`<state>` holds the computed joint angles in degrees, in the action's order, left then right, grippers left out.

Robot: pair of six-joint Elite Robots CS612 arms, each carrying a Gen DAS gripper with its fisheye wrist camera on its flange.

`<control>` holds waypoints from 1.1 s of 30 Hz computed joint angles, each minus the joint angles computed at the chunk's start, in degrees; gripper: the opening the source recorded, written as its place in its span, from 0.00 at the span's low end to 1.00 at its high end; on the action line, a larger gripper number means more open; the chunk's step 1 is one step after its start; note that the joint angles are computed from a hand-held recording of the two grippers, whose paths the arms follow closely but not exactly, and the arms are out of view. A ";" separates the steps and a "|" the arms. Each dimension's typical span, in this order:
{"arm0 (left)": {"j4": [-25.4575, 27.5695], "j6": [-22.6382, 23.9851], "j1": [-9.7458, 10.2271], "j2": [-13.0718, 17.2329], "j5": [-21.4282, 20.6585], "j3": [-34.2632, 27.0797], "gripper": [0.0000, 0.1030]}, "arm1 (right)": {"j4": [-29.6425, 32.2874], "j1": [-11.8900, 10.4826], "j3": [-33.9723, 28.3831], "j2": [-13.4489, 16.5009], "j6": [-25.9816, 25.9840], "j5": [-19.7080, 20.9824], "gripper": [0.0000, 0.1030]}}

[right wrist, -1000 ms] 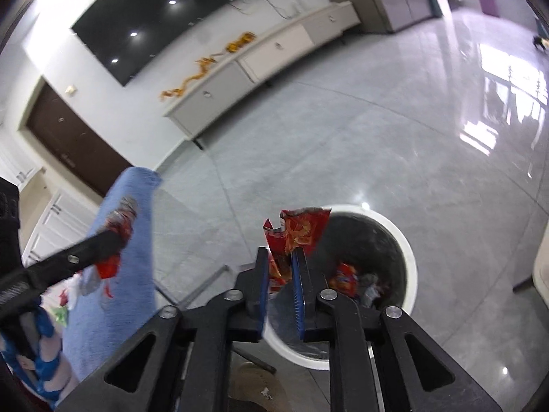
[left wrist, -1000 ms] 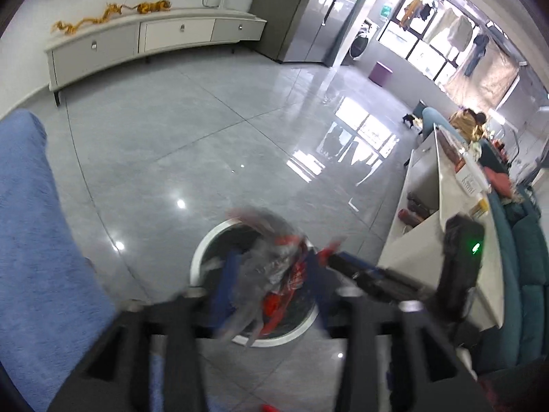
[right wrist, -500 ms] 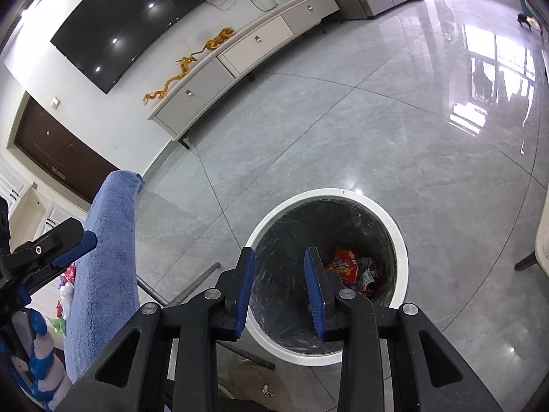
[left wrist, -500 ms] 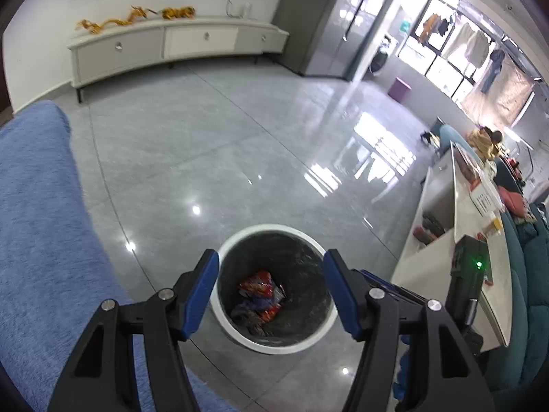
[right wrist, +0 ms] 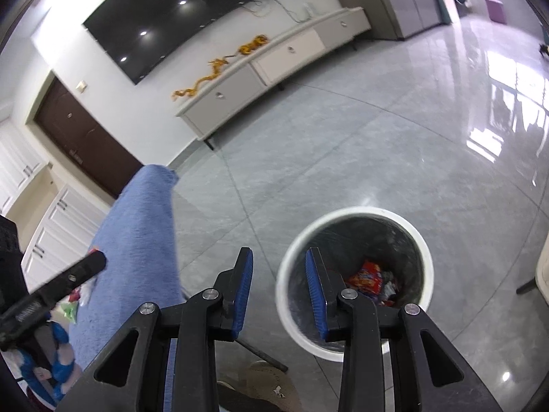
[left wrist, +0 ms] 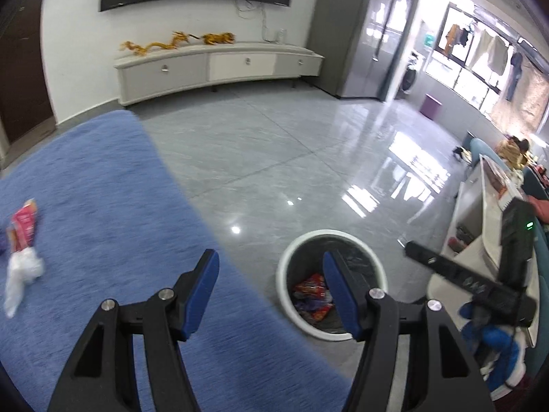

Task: Collect trash
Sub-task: 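Move both open tools back over the rug toward the green bag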

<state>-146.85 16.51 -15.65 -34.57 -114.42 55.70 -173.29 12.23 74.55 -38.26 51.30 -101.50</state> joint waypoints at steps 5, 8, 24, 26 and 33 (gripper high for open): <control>-2.21 -3.53 2.04 -0.37 1.62 0.64 0.60 | 1.35 1.17 -3.05 0.35 -3.31 -0.35 0.35; -4.28 -5.74 3.49 -0.55 2.12 1.27 0.60 | 2.99 1.88 -5.23 0.81 -5.23 -0.23 0.35; -14.62 -16.74 10.84 1.92 11.68 0.33 0.69 | 16.06 5.60 -24.64 8.44 -14.97 3.56 0.38; -14.95 -18.03 11.81 2.40 12.21 -0.39 0.70 | 18.06 5.96 -27.91 9.94 -16.01 4.31 0.39; -15.27 -23.63 15.06 5.03 13.49 -4.95 0.77 | 25.81 6.94 -38.98 15.15 -19.61 6.47 0.41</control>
